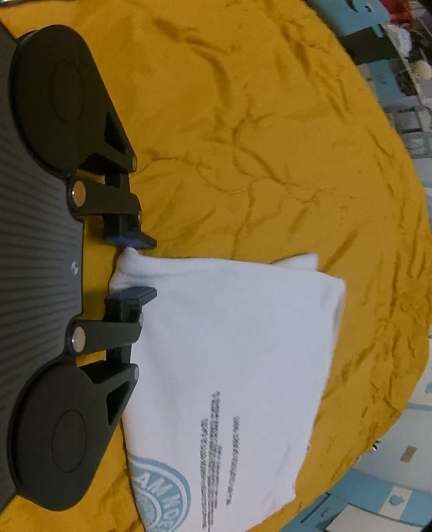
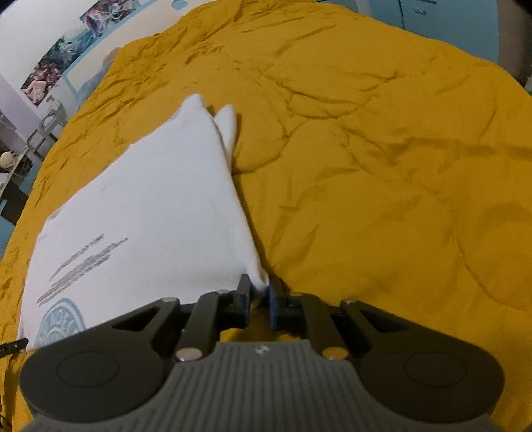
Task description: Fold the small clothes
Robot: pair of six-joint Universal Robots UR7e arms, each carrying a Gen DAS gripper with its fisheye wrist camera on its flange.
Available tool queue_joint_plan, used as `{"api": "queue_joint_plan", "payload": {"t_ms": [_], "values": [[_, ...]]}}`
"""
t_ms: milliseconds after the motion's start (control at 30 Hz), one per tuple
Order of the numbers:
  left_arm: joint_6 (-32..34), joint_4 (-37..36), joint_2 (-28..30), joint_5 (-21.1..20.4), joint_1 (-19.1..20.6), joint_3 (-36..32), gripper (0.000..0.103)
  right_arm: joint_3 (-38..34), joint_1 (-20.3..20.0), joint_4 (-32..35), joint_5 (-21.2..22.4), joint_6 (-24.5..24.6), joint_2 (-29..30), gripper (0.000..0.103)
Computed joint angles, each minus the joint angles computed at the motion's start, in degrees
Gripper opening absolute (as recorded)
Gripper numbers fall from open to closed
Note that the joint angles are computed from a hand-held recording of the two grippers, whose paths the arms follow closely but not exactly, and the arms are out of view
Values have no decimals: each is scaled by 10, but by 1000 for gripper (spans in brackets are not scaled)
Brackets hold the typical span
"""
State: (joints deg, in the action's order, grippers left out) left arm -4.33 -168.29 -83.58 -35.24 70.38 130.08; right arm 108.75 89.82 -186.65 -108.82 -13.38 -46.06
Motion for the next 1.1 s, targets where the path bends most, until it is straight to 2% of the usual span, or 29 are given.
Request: {"api": "queue_joint_plan", "payload": {"t_ms": [67, 133, 233, 333, 433, 533, 633, 700, 767, 833, 933, 1100], "values": [[12, -8, -9, 12, -12, 6, 44, 6, 8, -8, -1, -13, -12, 25], [33, -36, -13, 19, -23, 8, 50, 12, 12, -19, 5, -27, -25, 35], [57, -78, -2, 7, -24, -10, 52, 4, 15, -19, 28, -31, -36, 40], [79, -114, 24, -6, -19, -36, 52, -31, 15, 4, 53, -23, -27, 41], [104, -139, 62, -23, -7, -71, 52, -73, 15, 25, 68, -20, -5, 41], [127, -149, 97, -40, 5, -105, 52, -118, 17, 42, 74, -17, 25, 49], [143, -159, 132, -51, 18, -136, 52, -173, 20, 62, 69, -15, 64, 47], [153, -165, 149, -60, 27, -153, 52, -213, 21, 83, 78, -24, 89, 40], [160, -170, 166, -68, 37, -172, 52, -253, 23, 104, 91, -32, 115, 20], [171, -179, 183, -75, 48, -191, 52, -290, 26, 115, 93, -45, 140, 13], [176, -183, 201, -86, 62, -215, 52, -348, 27, 142, 98, -57, 177, 11], [176, -178, 218, -96, 82, -235, 52, -426, 26, 175, 70, -61, 229, 9]]}}
